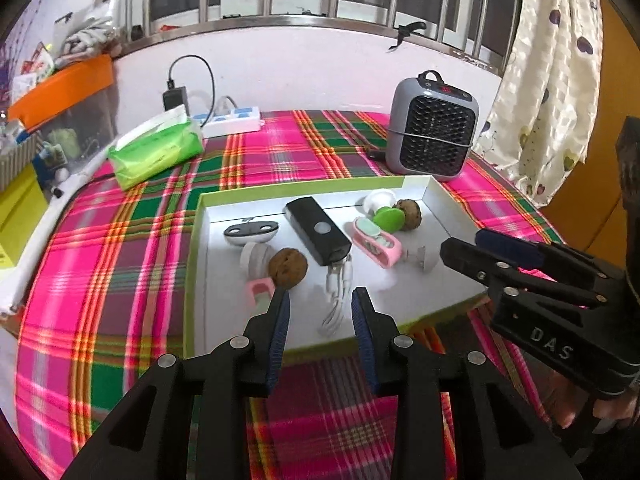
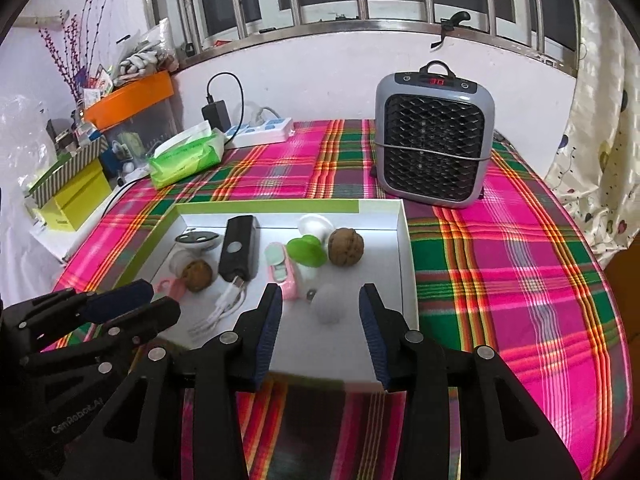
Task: Organize objects
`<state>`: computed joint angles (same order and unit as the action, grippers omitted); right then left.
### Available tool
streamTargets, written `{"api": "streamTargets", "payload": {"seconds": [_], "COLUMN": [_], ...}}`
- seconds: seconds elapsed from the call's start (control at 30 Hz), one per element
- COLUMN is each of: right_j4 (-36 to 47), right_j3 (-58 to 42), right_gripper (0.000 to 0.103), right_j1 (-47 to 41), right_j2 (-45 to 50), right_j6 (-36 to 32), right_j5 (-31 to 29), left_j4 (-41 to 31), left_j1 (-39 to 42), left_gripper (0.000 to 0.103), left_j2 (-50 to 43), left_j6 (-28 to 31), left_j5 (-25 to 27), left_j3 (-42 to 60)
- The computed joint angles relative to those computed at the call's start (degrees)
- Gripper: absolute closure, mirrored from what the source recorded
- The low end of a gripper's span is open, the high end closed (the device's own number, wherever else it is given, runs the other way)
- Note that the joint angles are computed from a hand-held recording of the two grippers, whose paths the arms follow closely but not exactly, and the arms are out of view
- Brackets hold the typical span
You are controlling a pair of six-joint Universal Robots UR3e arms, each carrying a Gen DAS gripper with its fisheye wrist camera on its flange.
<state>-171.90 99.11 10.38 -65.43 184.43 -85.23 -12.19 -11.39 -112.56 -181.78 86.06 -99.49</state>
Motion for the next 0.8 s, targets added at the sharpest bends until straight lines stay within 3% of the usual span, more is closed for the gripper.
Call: {"api": "streamTargets", "payload": {"seconds": [0.43,0.8], "right_j4": [-3.03,-3.01], "right_j3": [9.24,16.2], "right_gripper": [0.061,0.061], "right_j1": [3.69,6.47], "right_j2": [-6.26,-9.78], "right_j6": [1.99,3.97], "right_j5": [-4.15,-6.78], "left_j4": [3.45,5.11], "left_j1": [-1.81,-2.28], "left_gripper": [0.073,0.073], "left_j2": [6.58,11.23], "left_j6": [-1.74,-3.41], "left_j5": [4.91,5.0], "left_j3": [-9.84,-19.09]}}
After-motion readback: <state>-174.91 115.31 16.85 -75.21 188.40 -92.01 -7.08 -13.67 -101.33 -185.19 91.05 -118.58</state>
